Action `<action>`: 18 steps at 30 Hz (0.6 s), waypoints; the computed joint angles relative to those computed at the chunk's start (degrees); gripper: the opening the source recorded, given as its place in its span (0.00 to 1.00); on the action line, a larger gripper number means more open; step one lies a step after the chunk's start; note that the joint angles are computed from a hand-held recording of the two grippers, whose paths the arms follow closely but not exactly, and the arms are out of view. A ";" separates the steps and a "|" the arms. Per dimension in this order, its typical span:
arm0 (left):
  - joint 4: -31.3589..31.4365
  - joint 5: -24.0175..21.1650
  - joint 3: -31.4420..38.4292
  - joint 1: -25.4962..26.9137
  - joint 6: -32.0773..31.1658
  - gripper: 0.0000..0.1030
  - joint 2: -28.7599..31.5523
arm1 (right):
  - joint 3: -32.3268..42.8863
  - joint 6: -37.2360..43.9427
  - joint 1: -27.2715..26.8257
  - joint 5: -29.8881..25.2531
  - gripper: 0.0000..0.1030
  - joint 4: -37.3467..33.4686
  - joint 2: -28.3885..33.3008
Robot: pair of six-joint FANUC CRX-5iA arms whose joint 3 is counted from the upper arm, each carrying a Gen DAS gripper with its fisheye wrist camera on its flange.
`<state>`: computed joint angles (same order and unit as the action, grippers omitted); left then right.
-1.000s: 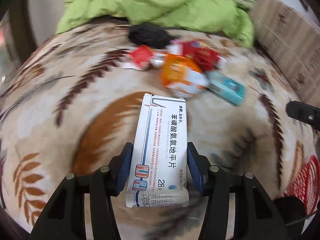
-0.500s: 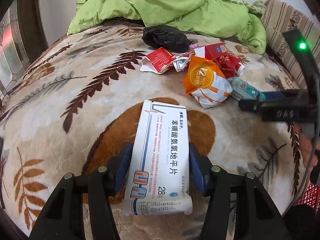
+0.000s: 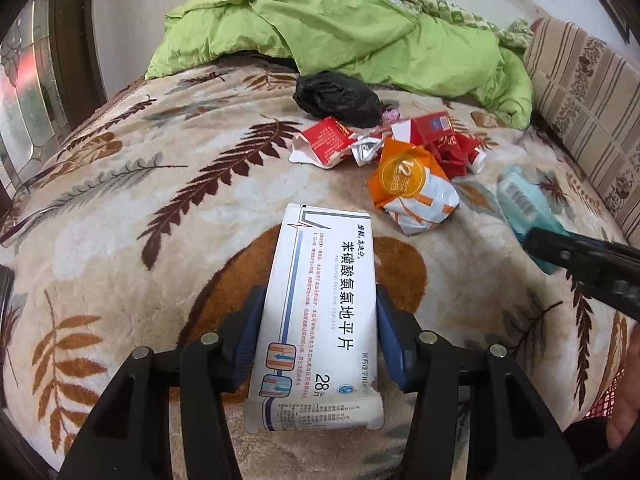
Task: Collect trash
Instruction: 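Lift the tablet box and teal packet and carry them toward the red basket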
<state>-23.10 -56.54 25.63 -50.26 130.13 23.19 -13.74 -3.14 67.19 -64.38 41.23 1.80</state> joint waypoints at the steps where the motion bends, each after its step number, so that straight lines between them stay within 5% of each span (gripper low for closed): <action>1: -1.40 -0.34 0.21 -0.58 0.71 0.50 -0.16 | -0.37 -1.43 0.50 0.70 0.39 -0.23 -0.84; 18: -15.30 -3.11 -2.40 -8.91 6.83 0.50 -5.22 | -6.89 -19.50 10.74 -5.48 0.40 8.98 -4.27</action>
